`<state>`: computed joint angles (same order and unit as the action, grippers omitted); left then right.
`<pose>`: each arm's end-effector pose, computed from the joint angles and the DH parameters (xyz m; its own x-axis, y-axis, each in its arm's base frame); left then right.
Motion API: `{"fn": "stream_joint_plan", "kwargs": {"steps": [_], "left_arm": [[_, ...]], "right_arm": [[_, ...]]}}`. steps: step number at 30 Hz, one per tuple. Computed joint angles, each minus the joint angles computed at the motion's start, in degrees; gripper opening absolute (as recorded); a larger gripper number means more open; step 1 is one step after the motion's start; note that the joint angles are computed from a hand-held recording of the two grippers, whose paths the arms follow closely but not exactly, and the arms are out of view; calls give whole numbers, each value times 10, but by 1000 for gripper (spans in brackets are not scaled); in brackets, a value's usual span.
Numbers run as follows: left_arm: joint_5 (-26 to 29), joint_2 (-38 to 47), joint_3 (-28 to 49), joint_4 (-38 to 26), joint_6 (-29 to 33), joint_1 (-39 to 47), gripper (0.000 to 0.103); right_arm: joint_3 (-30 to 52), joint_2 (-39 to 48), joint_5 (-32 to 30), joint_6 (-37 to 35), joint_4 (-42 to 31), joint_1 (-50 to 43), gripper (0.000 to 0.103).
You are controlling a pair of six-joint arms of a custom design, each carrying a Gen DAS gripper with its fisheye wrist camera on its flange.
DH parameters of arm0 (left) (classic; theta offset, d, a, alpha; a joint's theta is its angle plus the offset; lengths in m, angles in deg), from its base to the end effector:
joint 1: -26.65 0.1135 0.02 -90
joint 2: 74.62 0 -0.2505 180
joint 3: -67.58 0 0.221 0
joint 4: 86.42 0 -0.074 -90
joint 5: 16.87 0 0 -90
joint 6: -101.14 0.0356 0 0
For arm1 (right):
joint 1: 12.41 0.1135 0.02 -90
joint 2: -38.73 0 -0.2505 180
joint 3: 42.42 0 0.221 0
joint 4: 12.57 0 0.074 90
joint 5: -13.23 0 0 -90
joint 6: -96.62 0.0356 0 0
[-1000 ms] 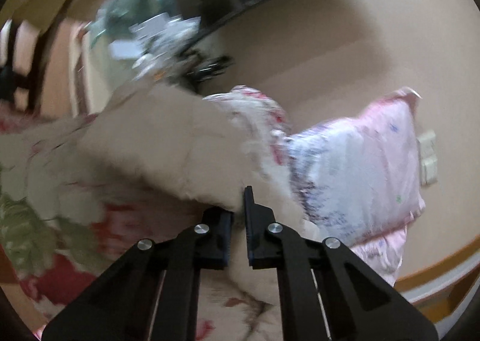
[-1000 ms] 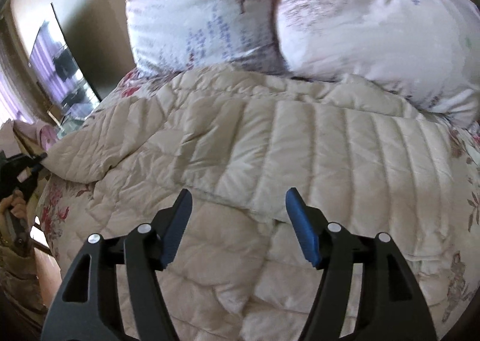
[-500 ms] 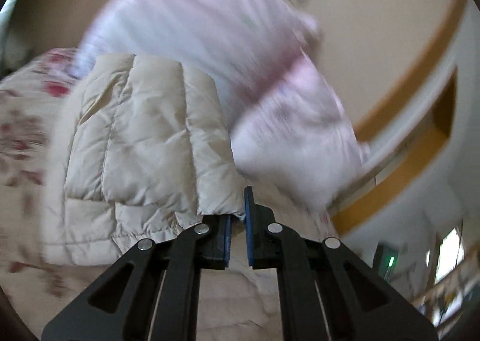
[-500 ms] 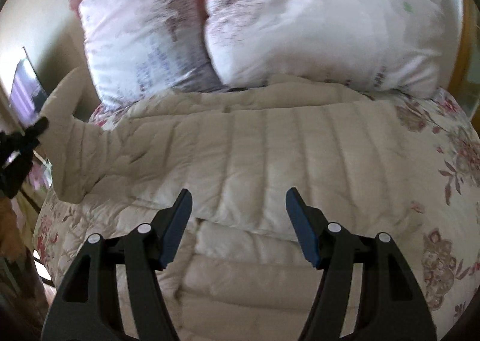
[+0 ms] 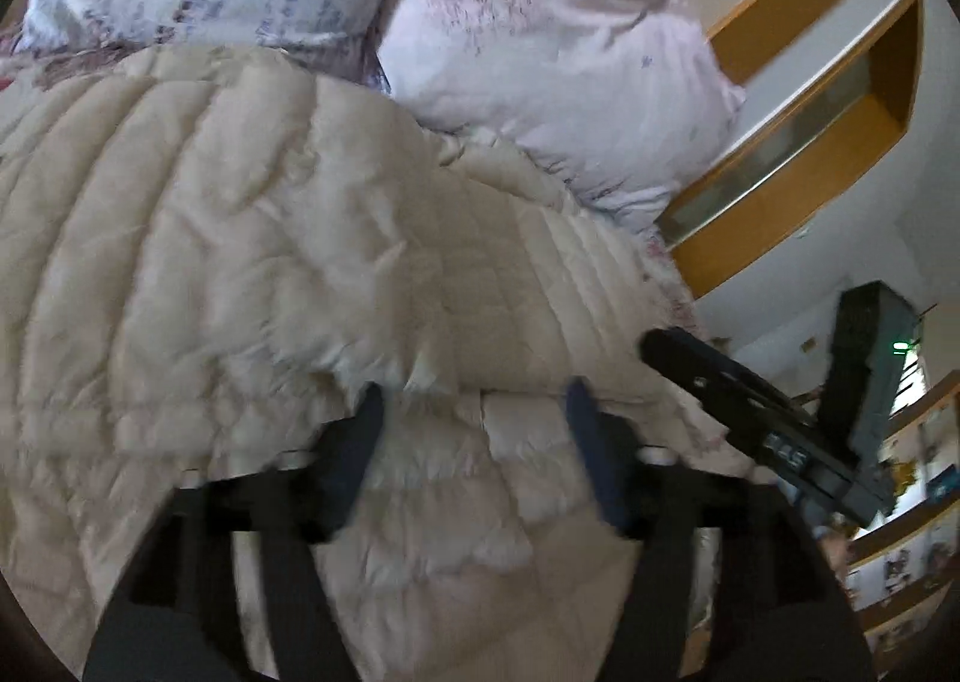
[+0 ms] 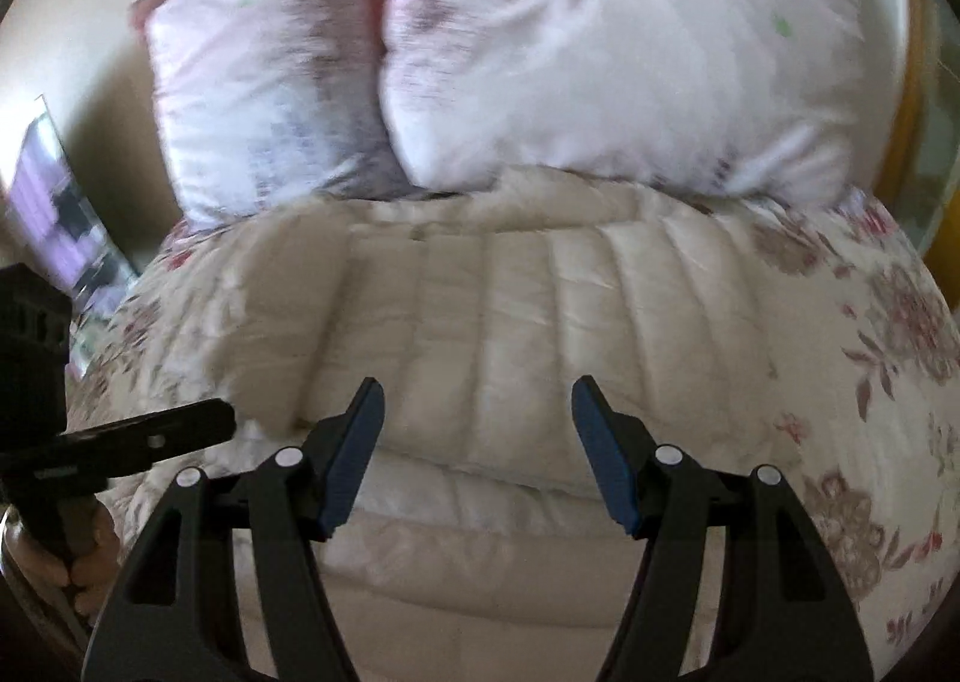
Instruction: Fold large clothes
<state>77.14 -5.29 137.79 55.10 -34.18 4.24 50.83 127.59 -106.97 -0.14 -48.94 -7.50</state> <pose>0.2203 -0.0935 0.2845 -0.7035 -0.4772 -0.5268 -0.0977 0.7990 -0.5934 0.3215 0.0456 0.3254 -0.4653 -0.1421 -0.8737 -0.5577 0.8135 0.1647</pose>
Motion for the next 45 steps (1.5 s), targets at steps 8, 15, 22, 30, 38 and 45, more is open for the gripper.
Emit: {"fn": "stream_joint_plan", "kwargs": {"steps": [8, 15, 22, 30, 38, 45], "left_arm": [[67, -176, -76, -101, 5, 212, 67], [73, -148, -99, -92, 32, 260, 67], [14, -138, -78, -110, 52, 218, 68], [-131, -139, -50, -152, 86, 105, 75], [-407, -37, 26, -255, 74, -108, 100], [-417, 12, 53, -281, 46, -135, 102]], "right_arm": [[-100, -71, 125, -131, 94, 199, 65], [-145, -44, 329, -185, 211, 340, 62], [-90, -15, 256, -53, 181, 266, 5], [-77, -5, 12, 108, 111, 55, 7], [5, 85, -133, 185, 41, -46, 53], [80, 149, -162, 189, -17, -41, 36]]}}
